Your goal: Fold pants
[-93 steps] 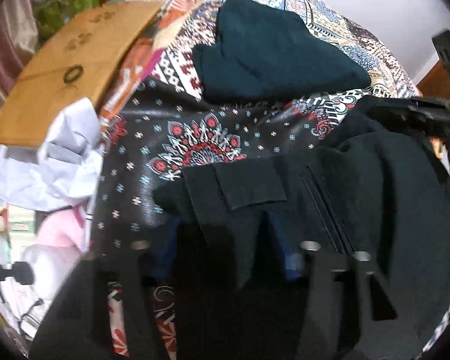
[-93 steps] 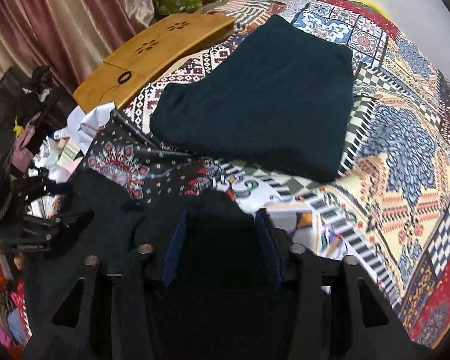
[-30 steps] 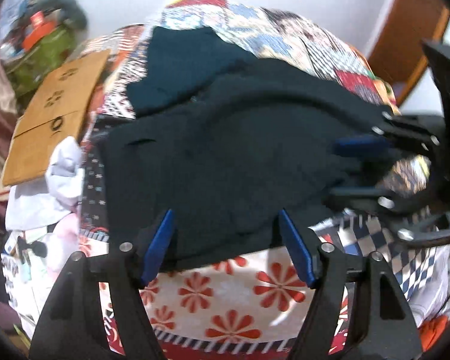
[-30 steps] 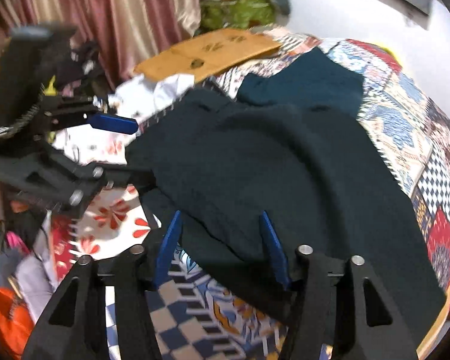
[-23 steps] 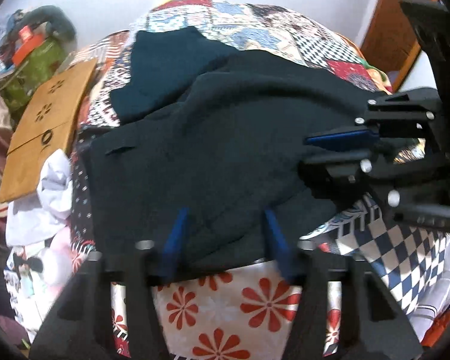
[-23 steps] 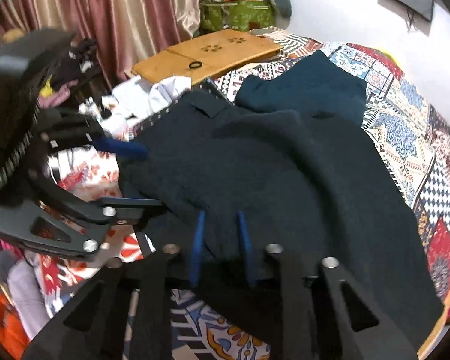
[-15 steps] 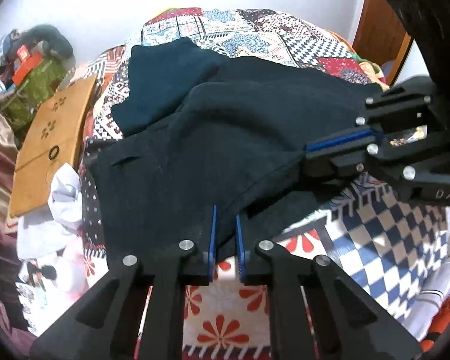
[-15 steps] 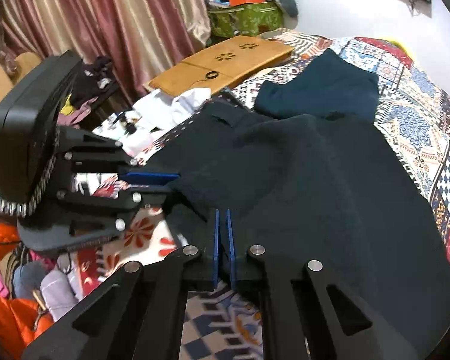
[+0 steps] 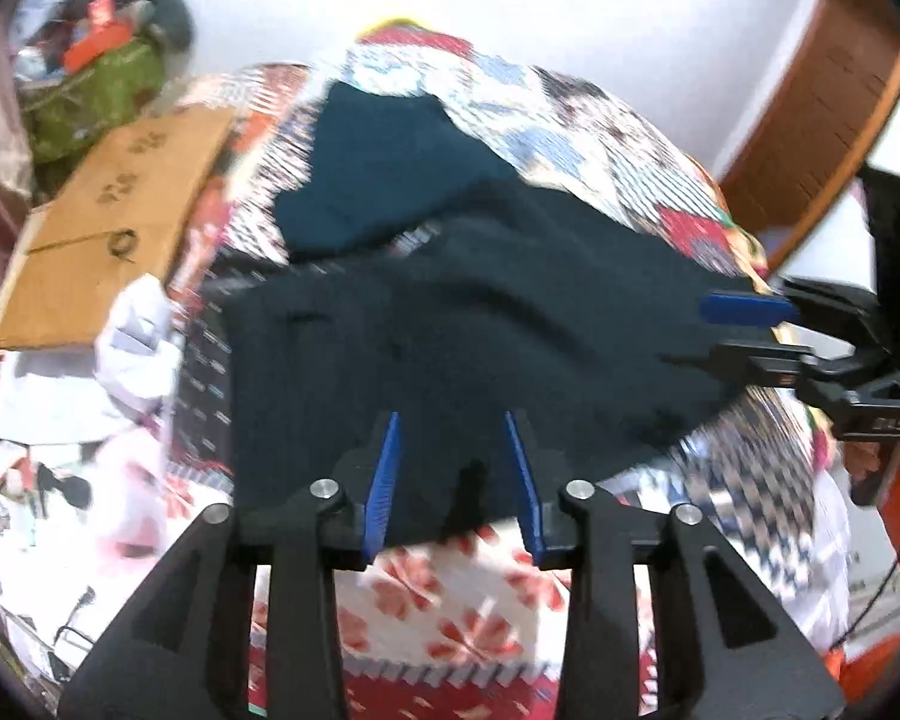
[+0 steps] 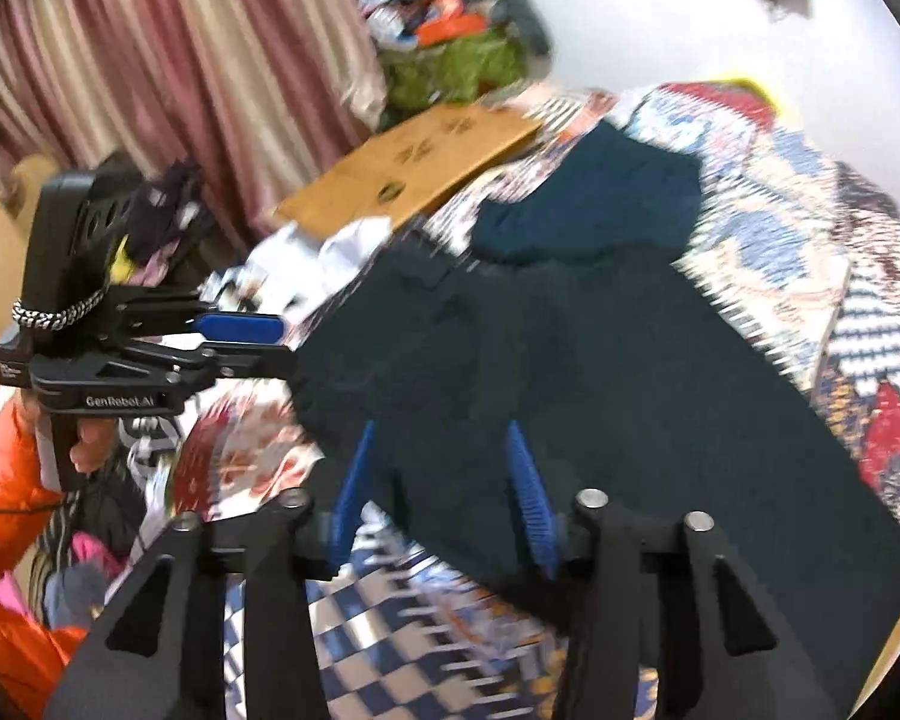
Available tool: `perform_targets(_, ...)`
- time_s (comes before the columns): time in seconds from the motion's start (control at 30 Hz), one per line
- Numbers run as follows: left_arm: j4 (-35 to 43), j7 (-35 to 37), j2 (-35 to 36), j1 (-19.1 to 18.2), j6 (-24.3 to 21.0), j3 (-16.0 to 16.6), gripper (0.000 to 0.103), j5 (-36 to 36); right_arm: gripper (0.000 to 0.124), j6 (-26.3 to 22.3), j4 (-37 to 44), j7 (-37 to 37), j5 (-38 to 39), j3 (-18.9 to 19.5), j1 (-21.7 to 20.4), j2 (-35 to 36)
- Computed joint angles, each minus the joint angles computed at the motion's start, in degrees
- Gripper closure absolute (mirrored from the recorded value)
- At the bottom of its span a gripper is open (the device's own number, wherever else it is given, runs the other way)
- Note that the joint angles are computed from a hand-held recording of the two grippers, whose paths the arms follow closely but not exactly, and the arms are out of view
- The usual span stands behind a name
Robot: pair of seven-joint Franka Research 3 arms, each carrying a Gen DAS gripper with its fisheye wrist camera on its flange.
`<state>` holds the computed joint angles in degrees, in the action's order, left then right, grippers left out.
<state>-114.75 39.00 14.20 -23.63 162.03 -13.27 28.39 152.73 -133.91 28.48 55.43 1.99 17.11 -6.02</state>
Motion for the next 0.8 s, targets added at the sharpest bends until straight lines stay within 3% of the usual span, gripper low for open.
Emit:
perform_targets(0.07,2.9,-1.0,2.0,-0.3,-1.9,0.9,0.066,0.7,0.081,3.0,0.4,2.6,-1.4,0.2,-0.4,0.9)
perform_targets(0.2,8.5,3.4,7.7,1.3,-2.7,-1.1,0.056,-4.5,0.081,7.9,1.1,10.8,-6.2,0.2,-1.9,4.7)
perform_targets(0.3,13.2,6.2,12.3,0.1,-6.2,-1.5,0.051,-6.3,0.081,7.1,0.9,16.6,-10.7,-0.1,-3.2,6.6)
perform_targets(0.37,14.8,7.7,14.3,-0.9,-8.0,-1.6,0.051,-7.9,0.081,6.6,-0.9,13.2,-6.9,-0.1,-4.2,6.3)
perform_targets(0.43,13.1,2.0,13.1,-4.4,-6.5,1.9,0.050,-3.7,0.081,6.9,-3.0,10.5,-4.7,-0.2,-4.6,4.2)
perform_targets(0.57,13.3,6.2,12.2,-2.7,-9.0,-0.7,0.049,-5.4,0.078,7.2,-7.3,10.3,-4.4,-1.7,-5.2,-0.5)
perform_targets(0.7,15.9,6.1,12.5,-4.2,-11.5,0.2,0.045,-4.0,0.078,11.1,-11.2,8.6,1.0,-4.4,-5.4,-4.3)
perform_targets(0.8,20.5,6.4,15.1,-5.2,-12.8,0.7,0.040,-3.0,0.077,14.4,-13.1,11.3,1.9,-6.3,-6.9,-5.6)
